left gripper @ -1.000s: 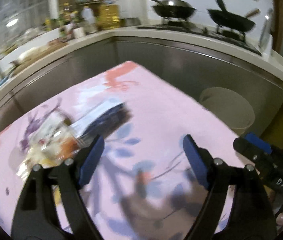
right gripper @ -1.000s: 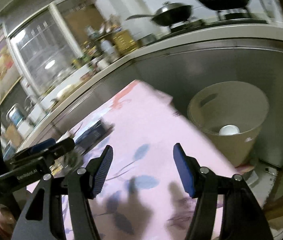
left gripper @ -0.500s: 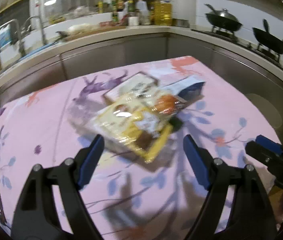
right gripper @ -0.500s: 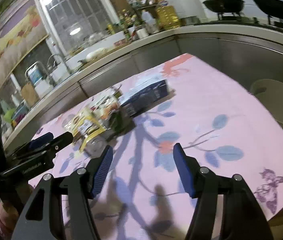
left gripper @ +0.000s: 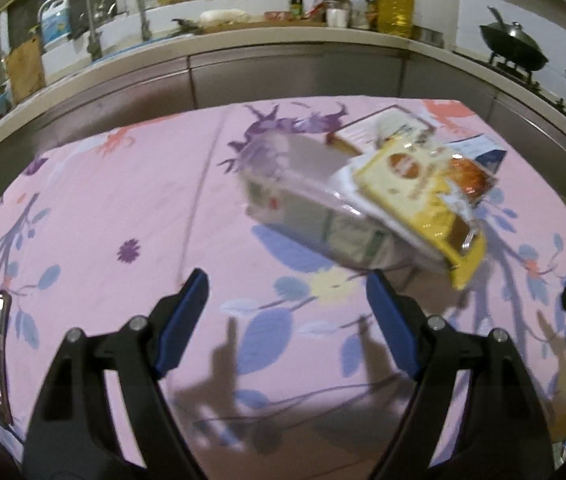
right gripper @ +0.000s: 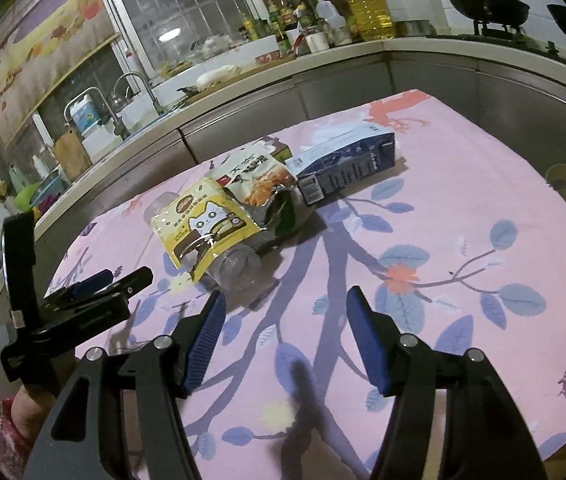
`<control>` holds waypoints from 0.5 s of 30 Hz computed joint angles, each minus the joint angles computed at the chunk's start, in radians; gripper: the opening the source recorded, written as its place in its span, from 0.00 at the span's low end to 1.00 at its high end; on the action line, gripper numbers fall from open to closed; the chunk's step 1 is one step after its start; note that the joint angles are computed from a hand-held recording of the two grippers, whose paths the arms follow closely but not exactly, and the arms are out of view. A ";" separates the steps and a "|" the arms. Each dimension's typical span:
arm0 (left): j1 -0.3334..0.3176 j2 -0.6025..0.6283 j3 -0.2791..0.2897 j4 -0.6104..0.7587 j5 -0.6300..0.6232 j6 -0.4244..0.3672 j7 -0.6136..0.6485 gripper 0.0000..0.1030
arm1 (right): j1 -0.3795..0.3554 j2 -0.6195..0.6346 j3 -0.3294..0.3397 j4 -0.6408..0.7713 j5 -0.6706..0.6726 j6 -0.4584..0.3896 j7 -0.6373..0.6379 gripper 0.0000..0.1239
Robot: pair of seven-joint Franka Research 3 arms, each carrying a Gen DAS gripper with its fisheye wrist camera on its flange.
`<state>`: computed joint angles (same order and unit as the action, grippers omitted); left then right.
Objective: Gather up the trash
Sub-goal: 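Reach the right gripper to the orange snack bag while the left gripper reaches the yellow packet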
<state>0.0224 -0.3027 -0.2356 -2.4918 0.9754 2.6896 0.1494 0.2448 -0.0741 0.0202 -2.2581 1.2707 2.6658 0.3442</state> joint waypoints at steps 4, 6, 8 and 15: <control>0.012 -0.002 0.012 -0.020 0.000 -0.002 -0.004 0.76 | 0.003 0.009 0.005 0.011 -0.011 -0.003 0.010 0.49; 0.019 -0.001 0.017 -0.027 0.000 -0.002 -0.006 0.76 | 0.005 0.015 0.008 0.016 -0.017 -0.005 0.014 0.49; 0.026 -0.001 0.022 -0.036 -0.001 0.002 -0.011 0.76 | 0.006 0.020 0.011 0.021 -0.025 -0.008 0.021 0.49; 0.052 0.011 0.036 -0.061 0.000 0.021 -0.030 0.76 | 0.012 0.037 0.021 0.033 -0.045 -0.012 0.031 0.49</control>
